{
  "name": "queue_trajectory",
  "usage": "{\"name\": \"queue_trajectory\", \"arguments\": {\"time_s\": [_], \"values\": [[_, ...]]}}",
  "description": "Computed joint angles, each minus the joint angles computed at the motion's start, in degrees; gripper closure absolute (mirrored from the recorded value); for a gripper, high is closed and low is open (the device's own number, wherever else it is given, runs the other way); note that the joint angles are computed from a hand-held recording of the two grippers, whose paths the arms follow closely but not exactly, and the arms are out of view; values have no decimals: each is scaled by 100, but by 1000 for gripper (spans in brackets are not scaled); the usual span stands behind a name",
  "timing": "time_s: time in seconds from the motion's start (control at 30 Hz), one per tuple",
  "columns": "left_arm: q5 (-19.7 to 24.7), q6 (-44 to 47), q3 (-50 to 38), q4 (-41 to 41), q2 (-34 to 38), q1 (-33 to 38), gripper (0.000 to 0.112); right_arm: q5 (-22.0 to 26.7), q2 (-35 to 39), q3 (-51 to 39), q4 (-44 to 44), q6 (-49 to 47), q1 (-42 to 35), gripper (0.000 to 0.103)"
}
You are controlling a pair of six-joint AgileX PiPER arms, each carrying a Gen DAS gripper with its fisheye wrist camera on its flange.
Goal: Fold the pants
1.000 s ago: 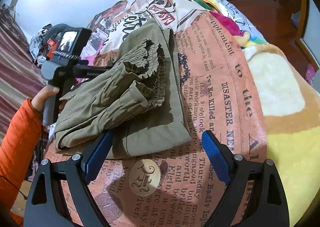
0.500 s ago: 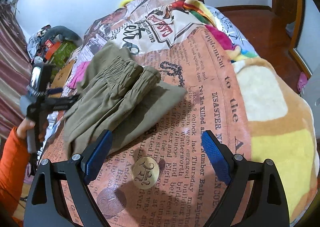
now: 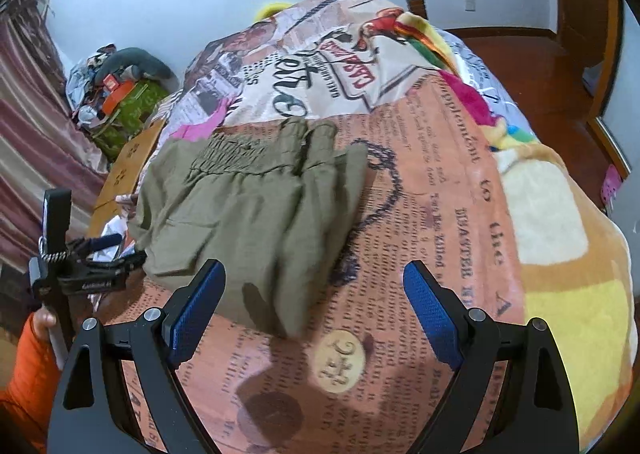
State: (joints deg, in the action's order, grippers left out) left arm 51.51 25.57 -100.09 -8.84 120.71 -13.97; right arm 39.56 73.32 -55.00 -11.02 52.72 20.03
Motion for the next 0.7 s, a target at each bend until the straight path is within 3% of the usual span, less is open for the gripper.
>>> {"name": "queue_trajectory", "arguments": {"time_s": [0.1, 0.2, 0.37, 0.6, 0.7], "values": [[97, 214, 64, -249, -79, 64, 9, -113, 248, -104, 155, -220, -7, 14], [488, 350, -293, -408, -4, 202, 9, -227, 480, -152, 382, -517, -25, 14], [498, 272, -555, -636, -58, 549, 9, -323, 881, -182, 860, -1082, -7, 15], [942, -92, -1450, -236, 725, 553, 9, -271, 1039, -201, 631, -921, 169, 14], [753, -135, -1279, -131, 814, 561, 9, -244, 1031, -204, 660, -967, 151, 14]]}}
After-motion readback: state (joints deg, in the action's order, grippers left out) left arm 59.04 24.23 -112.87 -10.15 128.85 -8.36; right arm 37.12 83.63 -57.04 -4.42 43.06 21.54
